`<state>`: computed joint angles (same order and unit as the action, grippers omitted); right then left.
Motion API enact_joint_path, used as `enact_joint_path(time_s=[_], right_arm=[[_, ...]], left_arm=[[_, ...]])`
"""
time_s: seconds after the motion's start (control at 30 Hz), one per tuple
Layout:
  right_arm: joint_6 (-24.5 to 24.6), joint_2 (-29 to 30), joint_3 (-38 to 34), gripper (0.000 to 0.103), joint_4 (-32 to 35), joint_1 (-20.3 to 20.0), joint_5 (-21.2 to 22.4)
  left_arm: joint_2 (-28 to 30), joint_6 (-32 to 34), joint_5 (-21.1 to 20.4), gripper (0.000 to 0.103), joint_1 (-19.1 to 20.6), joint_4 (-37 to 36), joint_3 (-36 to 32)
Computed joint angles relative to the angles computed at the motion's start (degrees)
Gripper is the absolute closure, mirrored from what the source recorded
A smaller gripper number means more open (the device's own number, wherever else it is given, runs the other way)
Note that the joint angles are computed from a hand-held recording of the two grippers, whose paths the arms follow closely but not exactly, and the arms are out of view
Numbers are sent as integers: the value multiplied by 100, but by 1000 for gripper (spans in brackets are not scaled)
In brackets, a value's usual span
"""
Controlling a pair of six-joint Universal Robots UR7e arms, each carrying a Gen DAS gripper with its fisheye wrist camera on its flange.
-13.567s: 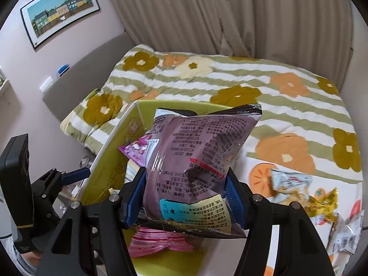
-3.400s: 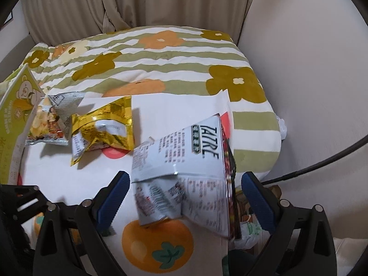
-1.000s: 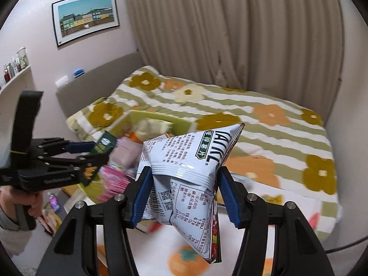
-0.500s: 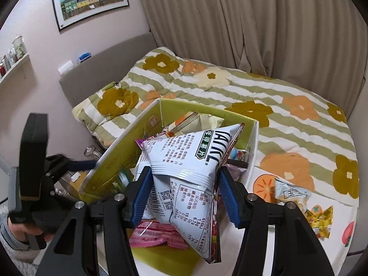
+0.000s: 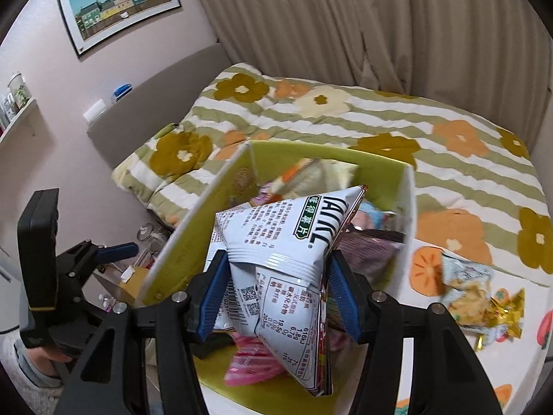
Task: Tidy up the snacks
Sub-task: 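Carry both packets over the box and open both tools to drop them, then withdraw both tools from the box toward the remaining snacks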
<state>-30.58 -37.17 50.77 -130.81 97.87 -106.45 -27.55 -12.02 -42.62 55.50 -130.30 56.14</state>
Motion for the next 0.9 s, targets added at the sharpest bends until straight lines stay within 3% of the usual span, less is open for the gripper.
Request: enact_joint_path(time_s=[0.1, 0.23, 0.43, 0.9], right_arm=[[-7, 166, -194, 45, 113, 44, -21], [-88, 264, -214, 5, 92, 33, 54], [-124, -17, 322, 3, -576, 3, 295], [72, -432, 909, 3, -976, 109, -187]], left_arm=[[24, 50, 15, 0, 5, 36, -59], [29, 27, -50, 0, 26, 56, -49], [46, 25, -77, 0, -20, 1, -21], [-131, 211, 24, 0, -166, -216, 234]])
